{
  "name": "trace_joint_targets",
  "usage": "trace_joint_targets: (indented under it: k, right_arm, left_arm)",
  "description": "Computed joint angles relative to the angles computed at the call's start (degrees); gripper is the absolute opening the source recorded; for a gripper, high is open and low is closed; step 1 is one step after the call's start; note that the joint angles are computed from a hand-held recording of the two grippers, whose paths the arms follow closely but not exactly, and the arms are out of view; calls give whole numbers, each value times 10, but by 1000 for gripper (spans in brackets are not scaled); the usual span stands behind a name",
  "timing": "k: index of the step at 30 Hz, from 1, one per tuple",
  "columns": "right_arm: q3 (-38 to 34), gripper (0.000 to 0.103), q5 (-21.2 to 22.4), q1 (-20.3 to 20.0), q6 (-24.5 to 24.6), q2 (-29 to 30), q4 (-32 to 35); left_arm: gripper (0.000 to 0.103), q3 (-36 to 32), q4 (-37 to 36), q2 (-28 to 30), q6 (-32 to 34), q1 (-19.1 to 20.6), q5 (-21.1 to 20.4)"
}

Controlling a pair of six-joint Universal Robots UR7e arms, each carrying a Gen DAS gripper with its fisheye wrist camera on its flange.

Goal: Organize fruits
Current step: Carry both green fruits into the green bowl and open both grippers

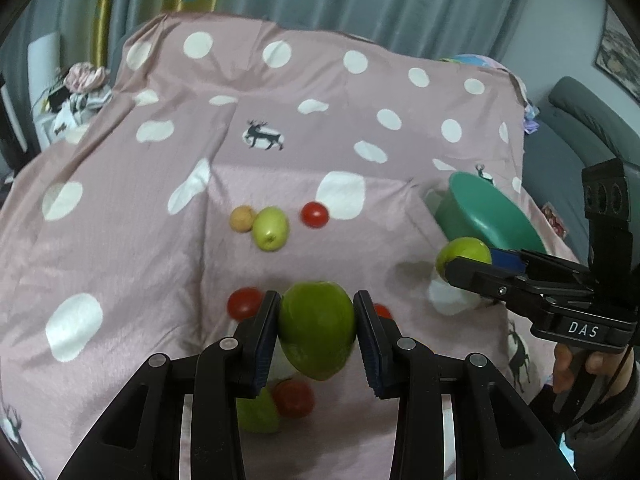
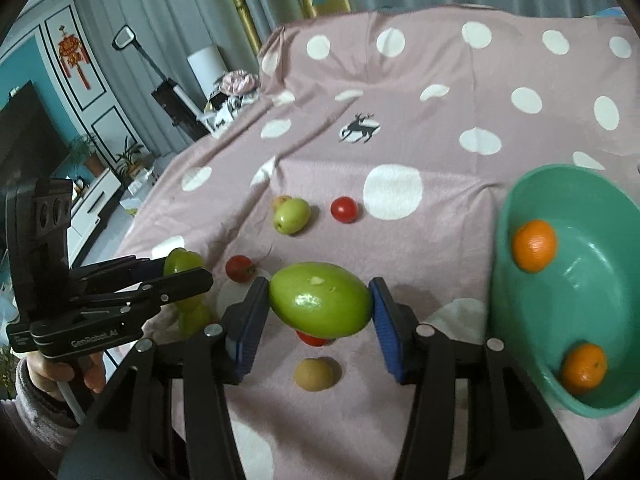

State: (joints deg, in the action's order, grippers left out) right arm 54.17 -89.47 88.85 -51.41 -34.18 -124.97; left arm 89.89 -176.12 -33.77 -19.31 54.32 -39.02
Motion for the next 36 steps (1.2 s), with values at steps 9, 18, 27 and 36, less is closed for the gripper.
trace_joint_targets:
  k: [9,18,27,36]
  right_arm:
    - [18,51,39,-15,12,-32,-29]
    - [6,51,55,-39,44,-46,-66]
    - [-24,51,59,-65,80,-43,-81]
    - [-50,51,52,-78,89,-33,-82]
  left_arm:
    - [38,-52,7,25,43,-16,-2]
    - [38,-148,47,73,84,-19,-38]
    - [38,-293,142,149,119,-15,-81]
    - [38,-452,237,238,161,-12,-90]
